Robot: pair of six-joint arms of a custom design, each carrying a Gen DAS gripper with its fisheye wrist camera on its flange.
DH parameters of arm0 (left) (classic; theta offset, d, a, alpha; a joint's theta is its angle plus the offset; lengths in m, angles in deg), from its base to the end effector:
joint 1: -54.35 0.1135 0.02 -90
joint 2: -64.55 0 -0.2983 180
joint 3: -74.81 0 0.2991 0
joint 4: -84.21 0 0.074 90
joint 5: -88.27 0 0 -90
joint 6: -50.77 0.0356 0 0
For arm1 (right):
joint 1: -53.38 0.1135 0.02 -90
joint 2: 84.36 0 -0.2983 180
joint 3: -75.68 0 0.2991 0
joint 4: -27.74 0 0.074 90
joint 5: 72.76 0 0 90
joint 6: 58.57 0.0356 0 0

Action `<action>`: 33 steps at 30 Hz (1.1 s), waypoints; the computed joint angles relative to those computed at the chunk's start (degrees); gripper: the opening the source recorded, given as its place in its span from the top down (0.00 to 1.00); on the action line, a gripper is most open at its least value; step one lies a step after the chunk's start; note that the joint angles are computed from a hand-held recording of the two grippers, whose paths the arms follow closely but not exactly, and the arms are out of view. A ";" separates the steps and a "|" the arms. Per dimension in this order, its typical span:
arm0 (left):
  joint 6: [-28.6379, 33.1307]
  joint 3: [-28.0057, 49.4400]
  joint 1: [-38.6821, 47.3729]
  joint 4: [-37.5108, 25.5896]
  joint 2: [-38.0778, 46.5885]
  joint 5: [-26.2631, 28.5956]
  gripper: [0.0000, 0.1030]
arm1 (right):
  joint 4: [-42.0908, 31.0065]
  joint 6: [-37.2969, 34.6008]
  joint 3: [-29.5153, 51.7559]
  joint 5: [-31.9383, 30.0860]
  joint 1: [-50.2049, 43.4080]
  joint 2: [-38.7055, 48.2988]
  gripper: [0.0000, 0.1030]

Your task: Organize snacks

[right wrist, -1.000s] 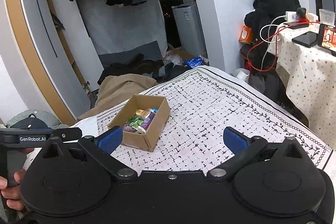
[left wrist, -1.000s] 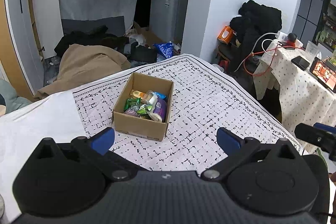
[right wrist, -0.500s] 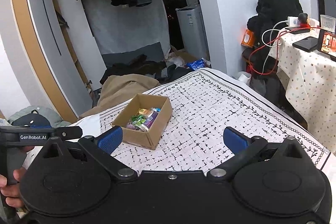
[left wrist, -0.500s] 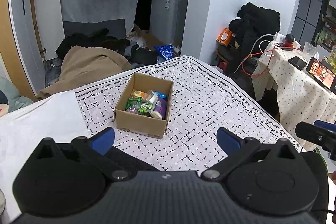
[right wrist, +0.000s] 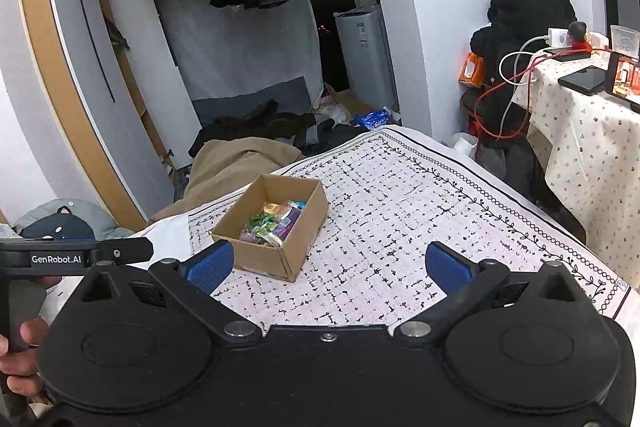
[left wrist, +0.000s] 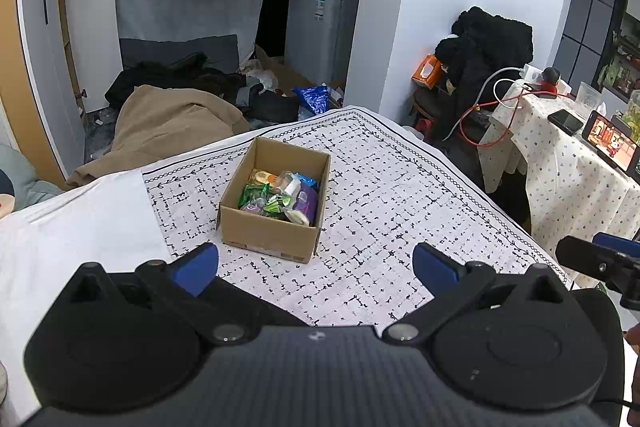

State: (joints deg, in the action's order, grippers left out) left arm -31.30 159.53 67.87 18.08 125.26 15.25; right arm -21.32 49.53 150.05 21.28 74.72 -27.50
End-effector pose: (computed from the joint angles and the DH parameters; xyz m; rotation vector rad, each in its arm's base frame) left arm 0.2236 0.0431 0.4229 0.0395 2.2710 -0.1451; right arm 0.2203 0.0834 0.3960 -0.0183 2.1379 0.3325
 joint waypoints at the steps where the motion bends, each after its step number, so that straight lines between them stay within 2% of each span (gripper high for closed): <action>1: -0.07 0.06 -0.04 -0.05 0.06 -0.01 0.00 | -0.04 0.06 0.05 0.15 0.06 0.04 0.00; 33: 0.30 -0.59 -0.86 0.47 -0.49 0.11 0.00 | -0.30 0.44 -0.54 0.10 -0.49 -0.13 0.00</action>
